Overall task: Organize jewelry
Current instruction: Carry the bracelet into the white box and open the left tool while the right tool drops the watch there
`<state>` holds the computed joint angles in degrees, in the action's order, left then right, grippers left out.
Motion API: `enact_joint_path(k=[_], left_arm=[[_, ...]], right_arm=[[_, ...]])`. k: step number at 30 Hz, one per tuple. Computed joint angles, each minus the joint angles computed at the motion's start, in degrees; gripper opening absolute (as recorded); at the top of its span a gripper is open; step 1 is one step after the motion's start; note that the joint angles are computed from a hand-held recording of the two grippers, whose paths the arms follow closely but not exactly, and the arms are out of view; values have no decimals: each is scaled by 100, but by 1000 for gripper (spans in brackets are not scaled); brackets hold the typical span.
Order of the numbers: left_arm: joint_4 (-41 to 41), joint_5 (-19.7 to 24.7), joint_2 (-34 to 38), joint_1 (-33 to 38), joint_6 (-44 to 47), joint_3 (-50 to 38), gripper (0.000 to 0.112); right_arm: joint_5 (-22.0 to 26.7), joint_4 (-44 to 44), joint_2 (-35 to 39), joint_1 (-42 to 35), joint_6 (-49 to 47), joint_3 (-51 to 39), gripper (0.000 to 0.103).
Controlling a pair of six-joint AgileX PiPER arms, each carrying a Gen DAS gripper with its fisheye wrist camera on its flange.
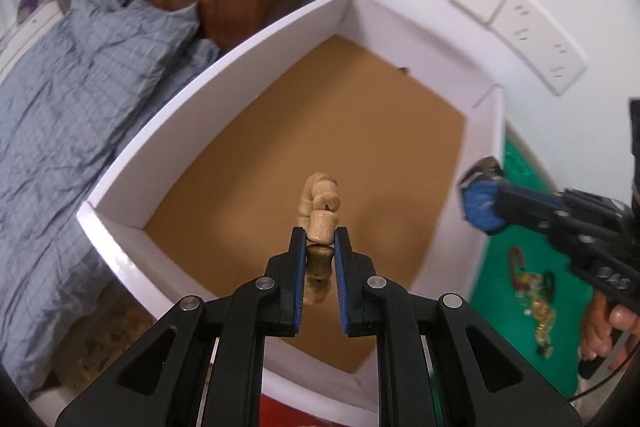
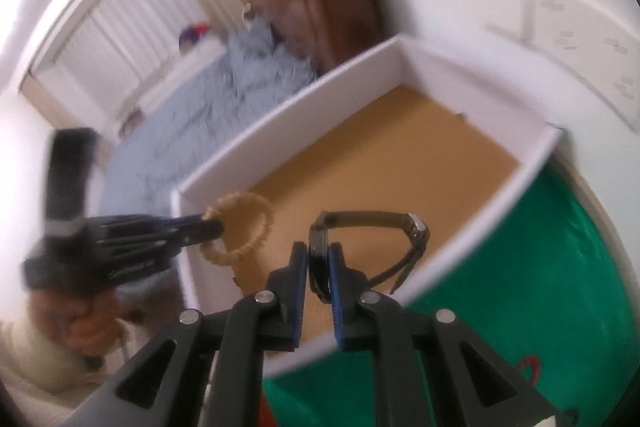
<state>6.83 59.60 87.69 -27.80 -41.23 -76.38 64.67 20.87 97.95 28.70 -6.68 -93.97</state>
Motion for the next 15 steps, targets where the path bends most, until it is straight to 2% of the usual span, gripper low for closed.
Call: enact_joint_path(k=[1,6,10,11,12,13,14,15], left_arm=[[-18,-55,23,53,5,85,12],[-41,-259,98,215,105,357,12],[84,-324,7,323,101,528,16],[168,-308,-48,322,42,551,32],[265,-274,-114,311,-18,567,58],[388,-285,-189,294,-106,608,68],[562,-300,-296,246,-242,666,74],[696,-291,-391,203,-309,699,74]], right_arm=[[47,-206,350,192,173,-236,11],[-112,-512,1096,535,441,-572,11],[-236,-607,1286,746,799,-780,12],[-251,-598,1255,764,880,-800,20],[-292,-585,1172,772,928,-772,31],[-318,-594,1122,743,938,-755,53],[-374,-676,1014,765,1050,-713,59],[-377,-713,911,768,1098,-692,59]])
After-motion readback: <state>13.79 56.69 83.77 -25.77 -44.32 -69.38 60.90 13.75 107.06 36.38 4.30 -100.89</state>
